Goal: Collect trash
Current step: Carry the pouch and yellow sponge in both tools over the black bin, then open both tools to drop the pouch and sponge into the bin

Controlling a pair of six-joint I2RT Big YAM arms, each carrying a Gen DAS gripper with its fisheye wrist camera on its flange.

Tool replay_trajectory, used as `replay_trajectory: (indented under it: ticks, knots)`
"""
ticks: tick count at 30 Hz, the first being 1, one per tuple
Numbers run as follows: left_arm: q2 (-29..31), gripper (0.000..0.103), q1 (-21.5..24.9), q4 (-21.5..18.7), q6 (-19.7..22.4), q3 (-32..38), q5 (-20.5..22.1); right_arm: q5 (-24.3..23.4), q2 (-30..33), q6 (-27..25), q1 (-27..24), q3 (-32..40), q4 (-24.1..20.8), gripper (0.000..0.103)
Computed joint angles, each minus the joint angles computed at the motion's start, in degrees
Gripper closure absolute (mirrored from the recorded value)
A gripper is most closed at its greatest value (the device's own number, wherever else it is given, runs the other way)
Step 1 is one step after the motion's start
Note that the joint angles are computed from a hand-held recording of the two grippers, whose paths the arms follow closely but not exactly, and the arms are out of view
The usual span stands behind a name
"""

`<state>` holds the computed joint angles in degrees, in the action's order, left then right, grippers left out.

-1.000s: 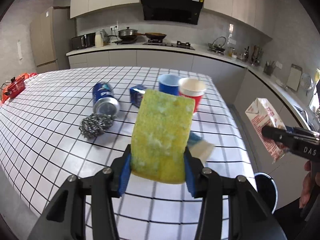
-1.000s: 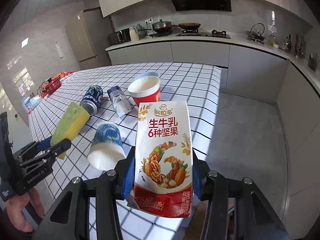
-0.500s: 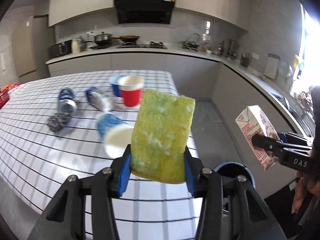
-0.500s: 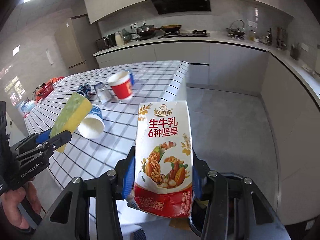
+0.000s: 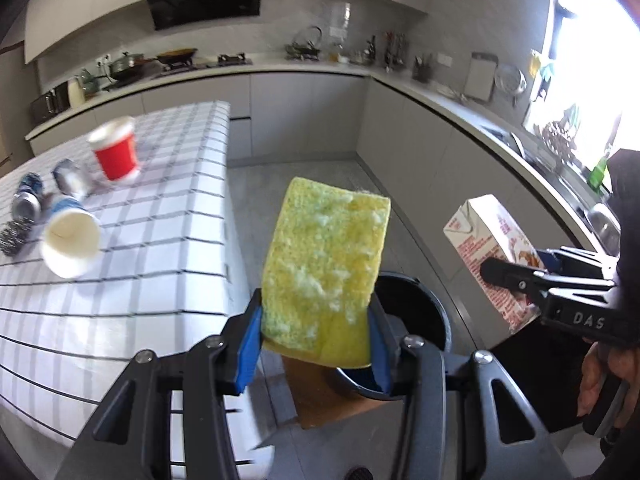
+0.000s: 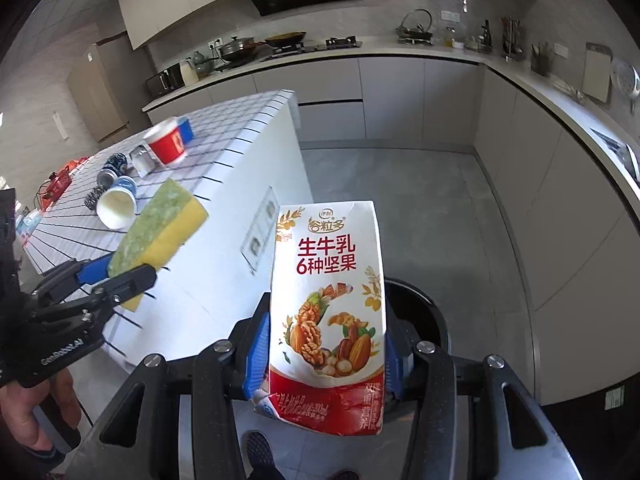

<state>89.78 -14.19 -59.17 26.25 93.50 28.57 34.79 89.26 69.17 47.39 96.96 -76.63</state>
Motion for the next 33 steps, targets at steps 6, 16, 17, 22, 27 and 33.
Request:
replay_trajectory:
  ticks: [6, 16, 17, 22, 27, 33]
  knots:
    - [-1.5, 0.056, -3.73, 1.97, -0.78, -6.38, -2.44, -3.23, -5.88, -1.19, -0.65, -10.89, 5.1, 0.053]
    - [0.92, 0.056, -9.45, 4.6, -2.73, -10.78, -6.73, -13.36, -12.08, -14.64, -6.16, -26.57, 19.03, 0.053]
    - [1.36, 0.056, -10.11, 5.0, -2.7, -10.91, -7.82, -14.66, -12.12, -16.3, -6.93, -27.48, 20.44, 0.053]
    - [3.29, 0.045, -11.48, 5.46, -3.55, -11.17, -8.8, -20.57, -11.15, -24.56, -10.35, -30.42, 24.98, 0.052]
    - [4.05, 0.017, -11.13, 7.75, -8.12, -12.75, -14.45, -19.81, -8.36, -26.73, -12.49, -31.89, 23.79, 0.0]
    - [2.36, 0.012, -10.23, 8.91, -8.97, -14.16, -17.2, -17.28, -9.16, -25.02, -13.06, -34.18, 24.81, 0.0]
